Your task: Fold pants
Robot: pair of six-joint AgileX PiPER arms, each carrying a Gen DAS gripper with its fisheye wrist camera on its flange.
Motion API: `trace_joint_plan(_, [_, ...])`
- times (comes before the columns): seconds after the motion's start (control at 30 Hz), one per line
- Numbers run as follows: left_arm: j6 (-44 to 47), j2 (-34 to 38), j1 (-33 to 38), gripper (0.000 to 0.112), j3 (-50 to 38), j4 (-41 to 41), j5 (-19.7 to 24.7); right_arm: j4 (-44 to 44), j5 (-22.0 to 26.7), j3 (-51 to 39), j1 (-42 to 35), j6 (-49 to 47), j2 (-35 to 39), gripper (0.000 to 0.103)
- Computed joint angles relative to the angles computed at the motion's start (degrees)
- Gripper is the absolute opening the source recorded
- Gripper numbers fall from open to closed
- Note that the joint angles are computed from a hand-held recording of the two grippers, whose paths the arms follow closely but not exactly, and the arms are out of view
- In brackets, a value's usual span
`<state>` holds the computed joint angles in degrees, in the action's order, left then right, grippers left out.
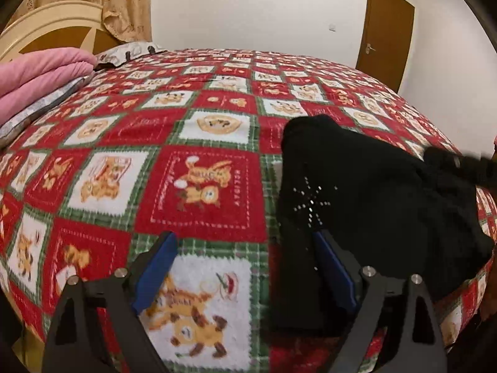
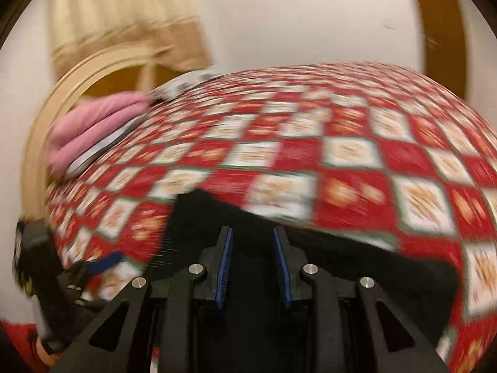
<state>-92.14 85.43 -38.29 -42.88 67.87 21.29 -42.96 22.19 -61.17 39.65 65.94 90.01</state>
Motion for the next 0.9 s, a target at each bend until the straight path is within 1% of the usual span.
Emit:
trace_joint_plan(0.07, [-3.8,0.2,-1.4,0.092,0.6,3.2,1.3,8.5,-1.4,-7.0,0.6,-11.5,6.2,0.028])
trace_joint_plan(0.1, [-4.4,0.2,-1.5,0.092,0.6,3.3,1.5,13.0,-0.4,-11.5,0.9,-17.2,9.9,0.028])
trace_joint_plan(0.13, [-4.8,0.3,-1.6,0.092,0.5,3.1,1.7,17.7,2.3,-17.2,1.5,-22.9,15.2,0.028])
trace_joint_plan(0.17, [-5.3,0.4,-1.8,0.092,0.5,3.2,2.1,21.1,7.3,-22.9,1.6,-28.5,19.5,0.028])
trace_joint_plan(0.2, [-6.3,0.6,-2.4,0.092,0.5,3.4,2.9,22.3,11.2,-28.4,1.0,-31.8,24.7,0.028])
trace_joint_plan(0.23, [-8.6,0.8,-3.4,0.092,0.7,4.9,4.0,22.3,12.9,-32.4,0.8,-32.7,27.5,0.03])
trace_joint_plan(0.3, [-13.7,1.4,-5.7,0.092,1.4,8.9,7.1,27.3,13.6,-35.6,-0.9,-34.3,29.3,0.031])
trace_joint_plan(0.37, [-16.0,1.5,-6.3,0.092,1.8,10.6,7.8,32.0,12.2,-36.3,-2.7,-35.9,30.1,0.033])
trace_joint_plan(0.43, [-16.7,1.8,-6.5,0.092,1.6,10.6,8.4,34.0,13.1,-38.6,-3.6,-36.5,31.4,0.034])
trace_joint_plan(0.5, [-17.9,1.7,-6.6,0.092,2.0,12.1,8.5,32.2,13.3,-39.0,-3.3,-34.0,31.8,0.035])
trace_joint_plan(0.53, [-19.5,1.5,-6.1,0.092,2.6,14.1,7.9,31.1,13.2,-39.1,-2.9,-32.7,31.9,0.036])
trace_joint_plan(0.6, [-22.1,1.5,-5.5,0.095,3.5,17.7,7.1,31.9,11.4,-37.6,-3.2,-33.2,30.8,0.039])
trace_joint_plan(0.63, [-23.0,1.3,-4.8,0.097,3.8,19.1,6.0,34.4,8.4,-34.0,-3.5,-34.1,28.4,0.039])
trace_joint_plan(0.67, [-21.5,0.9,-3.7,0.098,3.8,18.4,4.4,37.6,5.0,-30.5,-4.2,-35.8,26.2,0.039])
trace_joint_plan(0.7, [-17.8,0.3,-1.9,0.098,3.5,15.7,1.8,40.7,0.4,-26.3,-4.9,-36.0,23.6,0.039])
trace_joint_plan(0.73, [-13.9,-0.1,-1.2,0.1,3.1,12.2,0.7,42.2,-5.3,-20.6,-5.4,-33.8,20.1,0.039])
trace_joint_plan(0.77, [-11.1,-0.4,-0.9,0.102,2.8,9.6,0.3,41.4,-10.2,-15.7,-5.4,-29.4,17.0,0.039])
trace_joint_plan(0.8, [-8.5,-0.5,-0.8,0.103,2.5,7.1,0.6,38.2,-12.8,-11.5,-5.5,-23.7,13.5,0.043])
trace_joint_plan(0.83, [-7.2,-0.4,-1.1,0.103,2.2,5.4,1.3,32.8,-13.1,-8.8,-5.6,-17.9,11.2,0.049])
trace_joint_plan(0.87, [-7.3,-0.2,-1.3,0.103,2.0,4.9,1.5,27.1,-11.1,-8.2,-5.2,-12.4,10.2,0.051])
trace_joint_plan(0.9, [-7.2,0.0,-1.8,0.103,1.7,4.4,2.2,21.4,-6.8,-7.7,-4.4,-7.4,9.1,0.052])
